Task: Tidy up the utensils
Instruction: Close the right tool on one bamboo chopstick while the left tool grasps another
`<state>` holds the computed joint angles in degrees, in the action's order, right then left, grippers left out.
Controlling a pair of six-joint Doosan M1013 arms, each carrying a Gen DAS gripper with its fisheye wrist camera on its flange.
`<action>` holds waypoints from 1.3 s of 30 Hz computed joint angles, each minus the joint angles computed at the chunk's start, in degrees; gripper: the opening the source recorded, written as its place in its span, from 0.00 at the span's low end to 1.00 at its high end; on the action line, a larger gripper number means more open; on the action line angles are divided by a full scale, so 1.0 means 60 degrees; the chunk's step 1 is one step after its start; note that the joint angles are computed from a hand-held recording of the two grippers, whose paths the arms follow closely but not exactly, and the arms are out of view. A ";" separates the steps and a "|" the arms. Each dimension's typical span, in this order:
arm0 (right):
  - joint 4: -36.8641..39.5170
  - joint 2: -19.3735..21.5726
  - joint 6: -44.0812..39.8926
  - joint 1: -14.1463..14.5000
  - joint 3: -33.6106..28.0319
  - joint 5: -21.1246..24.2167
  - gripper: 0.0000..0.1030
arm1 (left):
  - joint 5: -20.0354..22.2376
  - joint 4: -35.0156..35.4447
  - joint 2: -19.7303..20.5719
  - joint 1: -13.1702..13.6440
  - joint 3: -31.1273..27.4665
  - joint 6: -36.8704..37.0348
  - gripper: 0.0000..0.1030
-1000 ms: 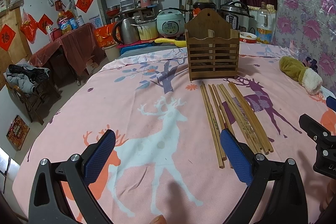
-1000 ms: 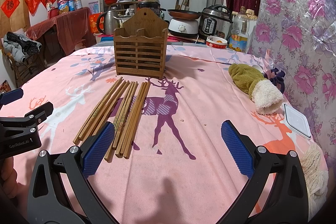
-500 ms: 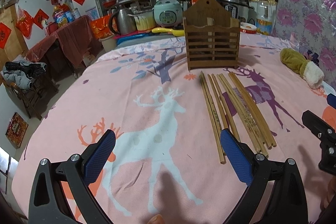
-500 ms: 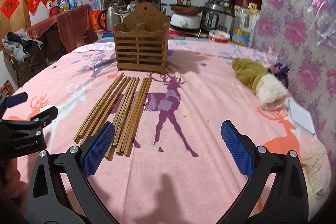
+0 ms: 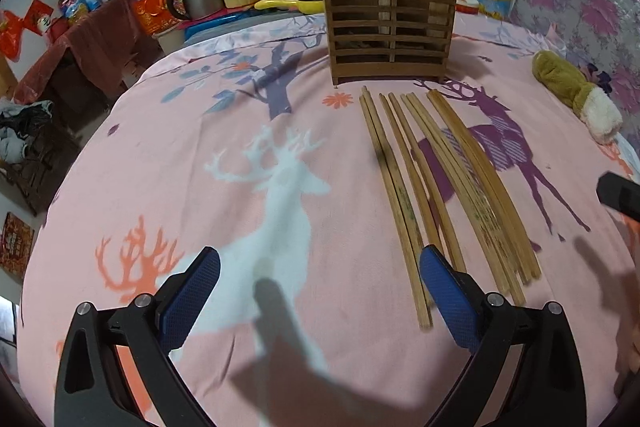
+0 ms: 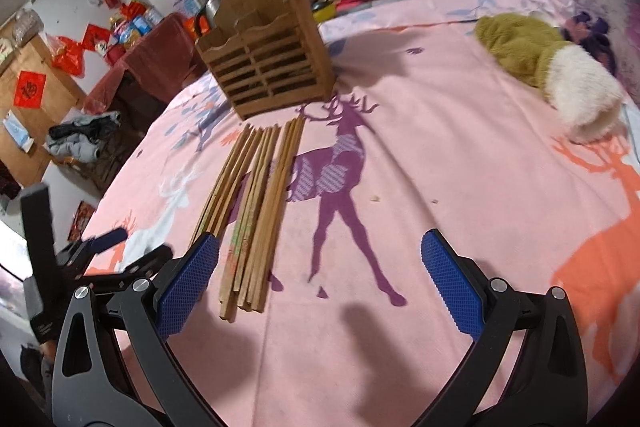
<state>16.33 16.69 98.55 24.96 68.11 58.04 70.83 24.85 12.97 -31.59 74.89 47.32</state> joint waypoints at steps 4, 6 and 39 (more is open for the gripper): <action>-0.0243 0.0314 -0.0048 0.0170 -0.0455 0.0383 0.95 | 0.0260 -0.0652 0.0365 0.0265 -0.0354 0.0397 0.95; -0.0370 0.0362 -0.0087 0.0210 -0.0467 0.0354 0.95 | 0.0227 -0.0661 0.0379 0.0345 -0.0334 0.0298 0.96; -0.0374 -0.0247 -0.1331 0.0232 0.0490 -0.0271 0.72 | 0.0491 -0.0705 0.0103 0.0738 0.0091 -0.0294 0.96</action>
